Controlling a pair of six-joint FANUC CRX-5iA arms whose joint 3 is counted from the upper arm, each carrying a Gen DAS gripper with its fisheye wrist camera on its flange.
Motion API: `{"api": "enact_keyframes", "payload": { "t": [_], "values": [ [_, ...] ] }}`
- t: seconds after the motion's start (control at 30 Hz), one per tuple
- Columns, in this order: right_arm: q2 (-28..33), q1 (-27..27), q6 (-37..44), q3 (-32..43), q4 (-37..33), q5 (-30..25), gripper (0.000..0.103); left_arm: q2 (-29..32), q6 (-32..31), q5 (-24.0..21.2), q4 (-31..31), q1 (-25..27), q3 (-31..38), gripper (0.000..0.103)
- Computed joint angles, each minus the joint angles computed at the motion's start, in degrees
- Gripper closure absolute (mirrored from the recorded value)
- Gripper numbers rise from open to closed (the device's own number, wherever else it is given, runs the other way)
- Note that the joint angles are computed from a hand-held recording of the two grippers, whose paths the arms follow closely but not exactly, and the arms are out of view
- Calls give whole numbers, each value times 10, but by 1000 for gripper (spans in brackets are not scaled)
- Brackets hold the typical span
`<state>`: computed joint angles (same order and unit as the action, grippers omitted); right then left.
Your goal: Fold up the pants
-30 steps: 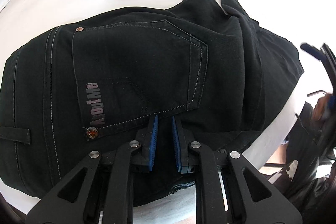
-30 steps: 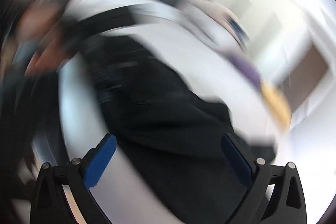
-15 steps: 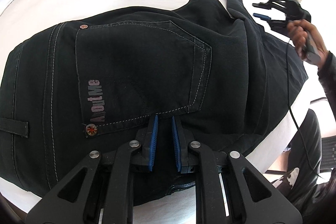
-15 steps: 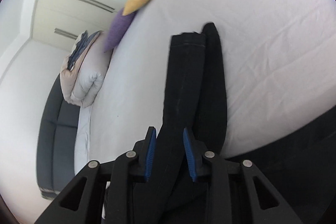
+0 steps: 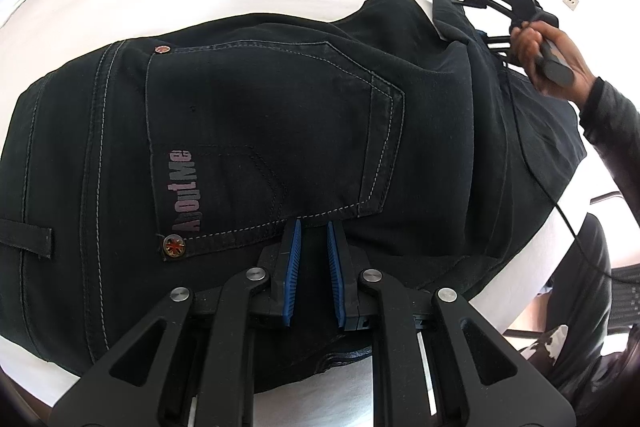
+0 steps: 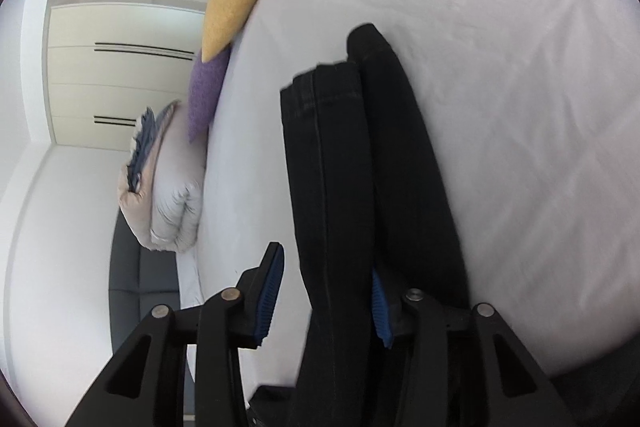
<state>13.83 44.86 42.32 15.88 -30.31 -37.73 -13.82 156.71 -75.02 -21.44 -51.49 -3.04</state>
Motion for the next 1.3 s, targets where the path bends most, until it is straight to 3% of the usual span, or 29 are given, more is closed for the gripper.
{"api": "enact_keyframes", "payload": {
  "t": [0.03, 0.07, 0.1, 0.2, 0.33, 0.43, 0.5, 0.6, 0.7, 0.83, 1.03, 1.3],
  "values": [
    [1, -1, 15, 4, -7, 2, 66, 2, 1, -2, -1, -1, 2, 89],
    [6, -3, 25, 14, -2, -5, 88, 2, 2, -2, -1, -1, 2, 89],
    [7, -4, 32, 22, 7, -16, 97, 3, 3, -3, -2, -2, 3, 89],
    [-25, -4, 35, -5, 45, -1, 98, 6, 6, -4, -4, -3, 5, 90],
    [-137, 4, -37, -129, 153, 72, 98, 7, 10, -4, -5, -4, 7, 89],
    [-247, 16, -163, -260, 289, 123, 99, 6, 11, -2, -5, -3, 7, 89],
    [-324, 23, -290, -356, 390, 147, 99, 2, 12, 4, 1, 2, 2, 89],
    [-415, 36, -446, -463, 504, 139, 99, -7, 12, 15, 16, 15, -7, 89],
    [-471, 53, -547, -532, 575, 127, 99, -7, 8, 13, 21, 20, -5, 89],
    [-506, 63, -624, -579, 620, 108, 99, -8, 11, 8, 26, 25, -2, 89],
    [-535, 69, -658, -606, 624, 90, 99, -15, 27, 10, 26, 27, -5, 89],
    [-540, 63, -637, -615, 603, 100, 101, -3, 23, -17, 23, 21, 16, 89]
  ]
}}
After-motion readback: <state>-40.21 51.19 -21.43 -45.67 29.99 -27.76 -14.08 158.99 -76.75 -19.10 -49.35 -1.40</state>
